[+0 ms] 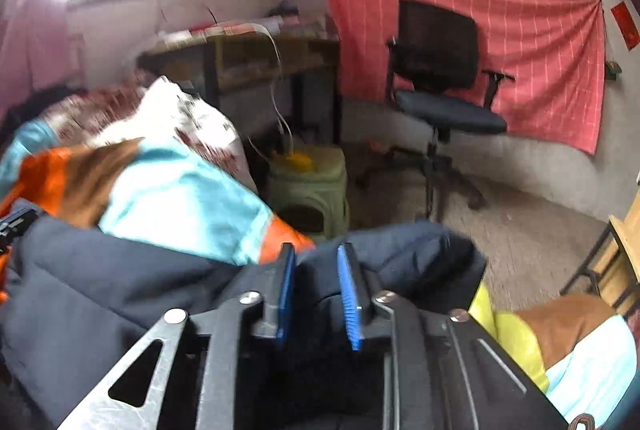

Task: Fold large clothes

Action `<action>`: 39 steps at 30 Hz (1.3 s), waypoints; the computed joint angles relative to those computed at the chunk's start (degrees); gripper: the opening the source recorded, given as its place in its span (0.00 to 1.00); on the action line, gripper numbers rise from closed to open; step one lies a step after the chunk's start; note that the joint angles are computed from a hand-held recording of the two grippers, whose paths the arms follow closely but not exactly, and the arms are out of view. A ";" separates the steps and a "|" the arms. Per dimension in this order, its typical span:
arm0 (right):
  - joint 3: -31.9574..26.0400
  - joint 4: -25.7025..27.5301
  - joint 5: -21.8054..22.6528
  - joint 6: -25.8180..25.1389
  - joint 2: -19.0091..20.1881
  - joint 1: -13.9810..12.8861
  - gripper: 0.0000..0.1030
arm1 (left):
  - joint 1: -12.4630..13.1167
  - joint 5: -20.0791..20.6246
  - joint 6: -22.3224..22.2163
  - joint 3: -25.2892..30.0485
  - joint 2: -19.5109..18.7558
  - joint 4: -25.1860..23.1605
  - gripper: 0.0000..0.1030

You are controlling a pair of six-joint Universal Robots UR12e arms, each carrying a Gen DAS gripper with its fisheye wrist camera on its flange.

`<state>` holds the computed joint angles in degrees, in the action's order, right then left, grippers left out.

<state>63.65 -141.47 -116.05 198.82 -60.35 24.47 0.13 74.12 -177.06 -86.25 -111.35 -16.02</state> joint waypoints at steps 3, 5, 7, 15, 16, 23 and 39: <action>3.49 -0.03 1.68 3.79 -1.04 -0.70 0.06 | -0.53 0.96 1.09 -0.80 -0.45 1.48 0.24; 5.12 -0.55 3.01 4.95 -1.38 -1.07 0.05 | -0.70 1.39 0.91 -1.01 -0.77 2.28 0.24; 5.88 -0.53 3.82 5.65 -1.38 -1.19 0.05 | -0.50 1.17 0.65 -1.13 -0.51 2.04 0.23; 7.25 -5.52 6.90 4.95 -3.93 -1.10 0.12 | 1.36 -12.18 -0.74 -1.43 2.65 4.79 0.23; 7.32 -6.90 7.95 4.01 -4.35 -0.89 0.12 | 1.33 -14.69 1.33 -1.40 3.04 3.67 0.23; 6.18 -6.39 21.98 -2.43 -5.08 0.26 0.14 | 1.56 -28.00 19.47 -1.71 5.57 -17.38 0.23; 11.68 -6.74 20.58 -1.36 -4.51 1.46 0.15 | -0.09 -19.27 24.81 -8.46 4.78 -5.78 0.23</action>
<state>75.33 -148.22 -95.47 197.46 -64.87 25.92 0.05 54.85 -152.25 -94.71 -106.57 -21.80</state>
